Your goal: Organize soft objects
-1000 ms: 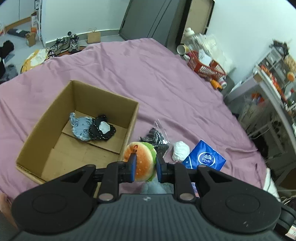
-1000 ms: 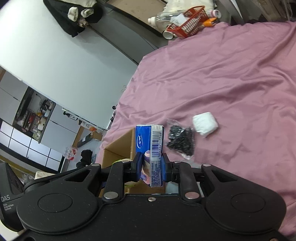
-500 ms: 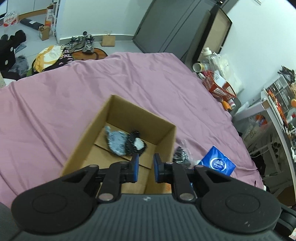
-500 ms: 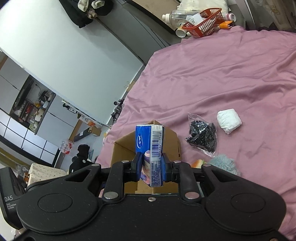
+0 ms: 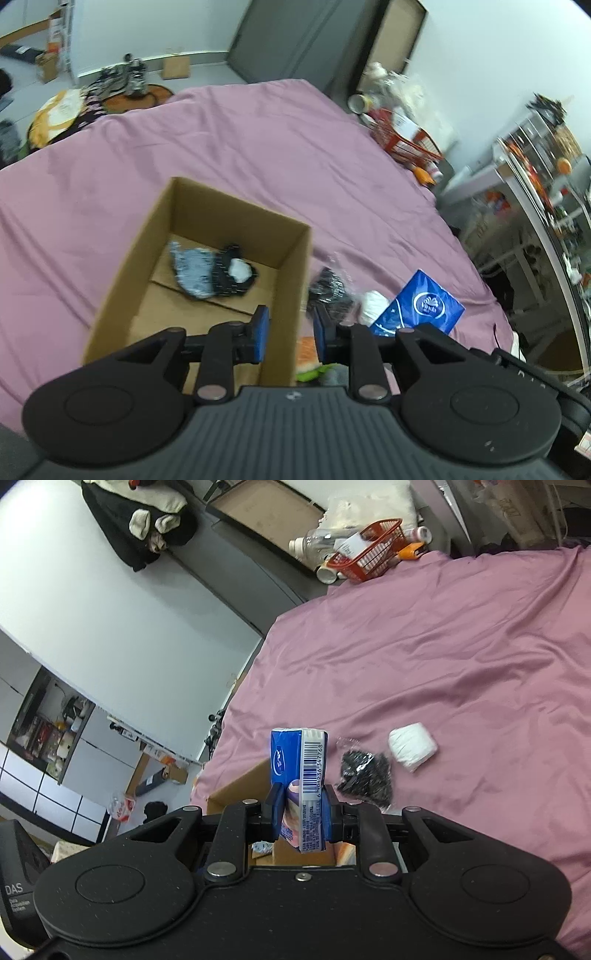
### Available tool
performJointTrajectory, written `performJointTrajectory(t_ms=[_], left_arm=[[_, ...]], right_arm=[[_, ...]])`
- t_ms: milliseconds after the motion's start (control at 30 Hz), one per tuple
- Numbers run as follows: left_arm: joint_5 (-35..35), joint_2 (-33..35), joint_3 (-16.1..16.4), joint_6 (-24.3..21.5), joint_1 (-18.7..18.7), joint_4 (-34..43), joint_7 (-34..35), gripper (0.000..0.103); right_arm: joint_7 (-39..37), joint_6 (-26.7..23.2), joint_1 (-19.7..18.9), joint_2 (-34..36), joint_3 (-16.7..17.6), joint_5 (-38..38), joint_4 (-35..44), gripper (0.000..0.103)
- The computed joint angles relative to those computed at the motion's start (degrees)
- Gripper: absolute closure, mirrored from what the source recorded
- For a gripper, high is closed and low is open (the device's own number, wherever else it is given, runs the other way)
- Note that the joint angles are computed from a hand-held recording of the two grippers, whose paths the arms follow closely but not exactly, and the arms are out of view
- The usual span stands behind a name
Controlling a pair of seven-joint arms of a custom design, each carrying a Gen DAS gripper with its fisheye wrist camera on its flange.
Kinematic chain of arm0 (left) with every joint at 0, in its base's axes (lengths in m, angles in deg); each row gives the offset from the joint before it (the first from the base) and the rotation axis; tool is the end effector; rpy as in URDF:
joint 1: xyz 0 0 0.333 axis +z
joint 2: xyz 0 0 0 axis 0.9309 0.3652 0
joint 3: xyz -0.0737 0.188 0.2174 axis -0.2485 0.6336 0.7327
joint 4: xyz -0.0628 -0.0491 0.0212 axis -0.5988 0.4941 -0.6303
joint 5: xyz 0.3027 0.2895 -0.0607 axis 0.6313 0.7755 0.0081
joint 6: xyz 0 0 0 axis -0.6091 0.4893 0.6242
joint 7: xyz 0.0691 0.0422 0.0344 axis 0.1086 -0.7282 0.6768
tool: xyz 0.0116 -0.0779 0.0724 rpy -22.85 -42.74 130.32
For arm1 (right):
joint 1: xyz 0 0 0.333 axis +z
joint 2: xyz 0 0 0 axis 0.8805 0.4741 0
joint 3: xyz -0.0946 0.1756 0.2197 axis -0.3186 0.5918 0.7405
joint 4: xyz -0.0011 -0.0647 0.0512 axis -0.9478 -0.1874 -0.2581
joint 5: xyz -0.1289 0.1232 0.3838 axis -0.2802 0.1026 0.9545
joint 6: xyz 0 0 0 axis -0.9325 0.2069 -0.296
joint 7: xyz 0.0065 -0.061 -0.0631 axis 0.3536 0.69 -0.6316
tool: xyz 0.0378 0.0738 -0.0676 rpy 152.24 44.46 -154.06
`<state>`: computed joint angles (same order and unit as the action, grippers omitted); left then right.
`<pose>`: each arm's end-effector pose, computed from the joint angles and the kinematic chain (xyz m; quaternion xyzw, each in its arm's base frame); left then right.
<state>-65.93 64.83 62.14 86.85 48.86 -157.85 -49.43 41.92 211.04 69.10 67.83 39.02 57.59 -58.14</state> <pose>0.6722 -0.3112 0.4855 -0.8032 0.4960 -0.3200 0.0804 0.7066 0.2448 0.4535 -0.5844 0.6798 0.0112 0.4430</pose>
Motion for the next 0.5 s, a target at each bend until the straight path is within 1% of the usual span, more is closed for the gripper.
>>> performJointTrajectory(t_ms=[133,300,400,500], left_arm=[[-1.0,2.8,-0.8,-2.1,-0.4,4.2,2.5,0.080],[-0.7,7.4,-0.6,-6.4,-2.2,11.2,4.2,0.080],[-0.8,11.4,-0.5,-10.3,-3.4,17.5,5.6,0.080],[-1.0,16.7,-0.4,-15.4,-4.6,25.9,7.8,0.080]], right_arm=[[-2.6,0.1,-1.7,0.0,0.9,2.3,-0.1,0.082],[-6.7,0.1,-4.3,0.8,2.4,7.6,0.0,0.082],[-10.7,0.2,-6.1,1.8,3.7,12.0,0.3,0.082],[-14.9,0.5,-7.8,2.7,4.9,17.4,0.3,0.082]])
